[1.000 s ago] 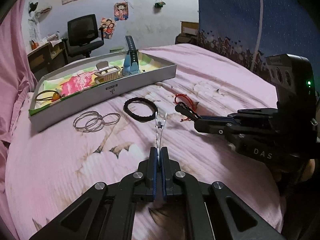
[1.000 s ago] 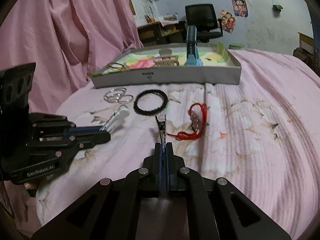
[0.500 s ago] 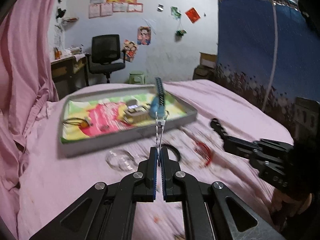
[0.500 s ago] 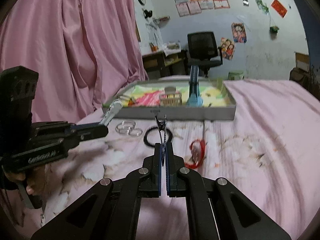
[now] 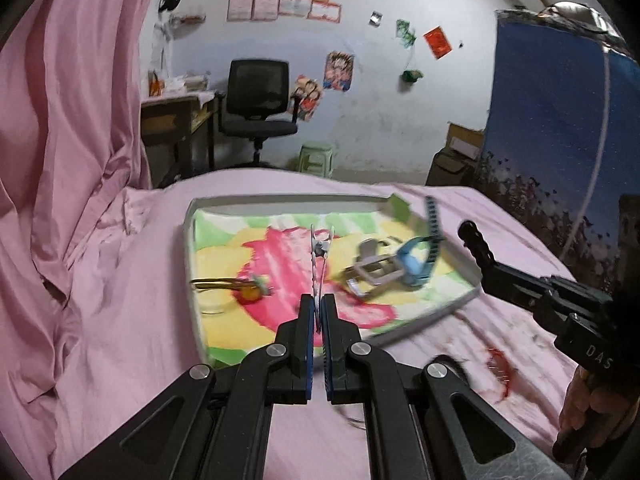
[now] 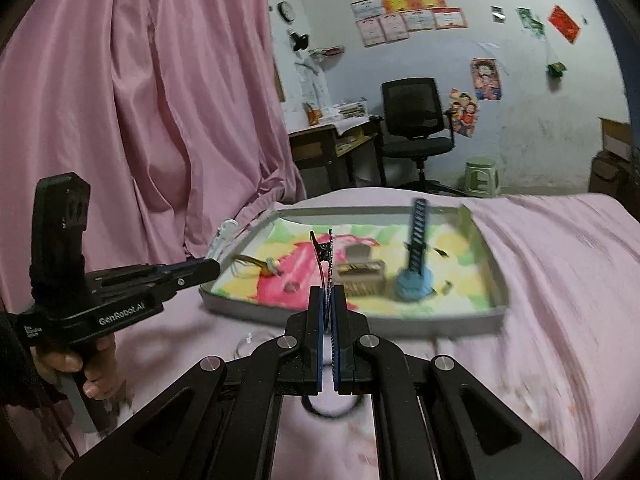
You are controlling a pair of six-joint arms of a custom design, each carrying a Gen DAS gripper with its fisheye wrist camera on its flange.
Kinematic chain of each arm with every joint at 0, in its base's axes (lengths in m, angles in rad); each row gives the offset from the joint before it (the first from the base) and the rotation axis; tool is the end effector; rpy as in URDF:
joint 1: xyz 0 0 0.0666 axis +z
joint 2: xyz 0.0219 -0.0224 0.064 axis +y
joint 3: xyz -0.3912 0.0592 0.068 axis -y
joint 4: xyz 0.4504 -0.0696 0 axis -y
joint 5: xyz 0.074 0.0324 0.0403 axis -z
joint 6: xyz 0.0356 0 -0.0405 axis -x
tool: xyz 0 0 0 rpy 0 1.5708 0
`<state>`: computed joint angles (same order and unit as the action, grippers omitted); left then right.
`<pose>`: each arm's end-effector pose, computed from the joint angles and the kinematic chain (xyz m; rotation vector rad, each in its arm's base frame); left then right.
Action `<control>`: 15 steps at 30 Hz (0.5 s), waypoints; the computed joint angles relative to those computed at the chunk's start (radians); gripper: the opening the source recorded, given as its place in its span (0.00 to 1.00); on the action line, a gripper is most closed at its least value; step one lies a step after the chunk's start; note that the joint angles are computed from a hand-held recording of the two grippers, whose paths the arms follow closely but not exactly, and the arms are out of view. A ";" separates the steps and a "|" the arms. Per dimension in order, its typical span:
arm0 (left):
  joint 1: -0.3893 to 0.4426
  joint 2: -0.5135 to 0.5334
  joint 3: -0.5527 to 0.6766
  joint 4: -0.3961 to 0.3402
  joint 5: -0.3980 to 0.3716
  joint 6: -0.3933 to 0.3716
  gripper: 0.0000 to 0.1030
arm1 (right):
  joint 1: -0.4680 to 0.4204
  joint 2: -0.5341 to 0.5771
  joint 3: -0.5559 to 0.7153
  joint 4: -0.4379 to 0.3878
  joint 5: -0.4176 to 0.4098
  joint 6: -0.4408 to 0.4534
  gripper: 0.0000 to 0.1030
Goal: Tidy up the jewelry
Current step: 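Open both tools to drop the keychain and hair clip into the tray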
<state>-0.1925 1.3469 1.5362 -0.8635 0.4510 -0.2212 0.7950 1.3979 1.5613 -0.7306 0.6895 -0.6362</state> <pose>0.5136 -0.1163 0.5455 0.6882 2.0997 -0.4886 0.4026 0.3775 0.5462 0.2300 1.9892 0.1747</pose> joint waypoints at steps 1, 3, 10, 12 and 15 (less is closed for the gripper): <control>0.002 0.012 0.010 -0.007 -0.006 -0.004 0.04 | -0.013 0.028 0.031 -0.003 -0.023 0.019 0.03; 0.008 0.047 0.044 -0.047 -0.012 -0.013 0.04 | -0.029 0.073 0.082 -0.016 -0.055 0.038 0.03; 0.011 0.124 0.126 -0.162 -0.036 -0.058 0.04 | -0.085 0.197 0.210 -0.087 -0.175 0.031 0.03; 0.010 0.147 0.151 -0.200 -0.033 -0.064 0.04 | -0.098 0.224 0.236 -0.113 -0.210 0.020 0.03; 0.006 0.167 0.172 -0.230 -0.043 -0.071 0.04 | -0.107 0.248 0.256 -0.136 -0.240 0.012 0.03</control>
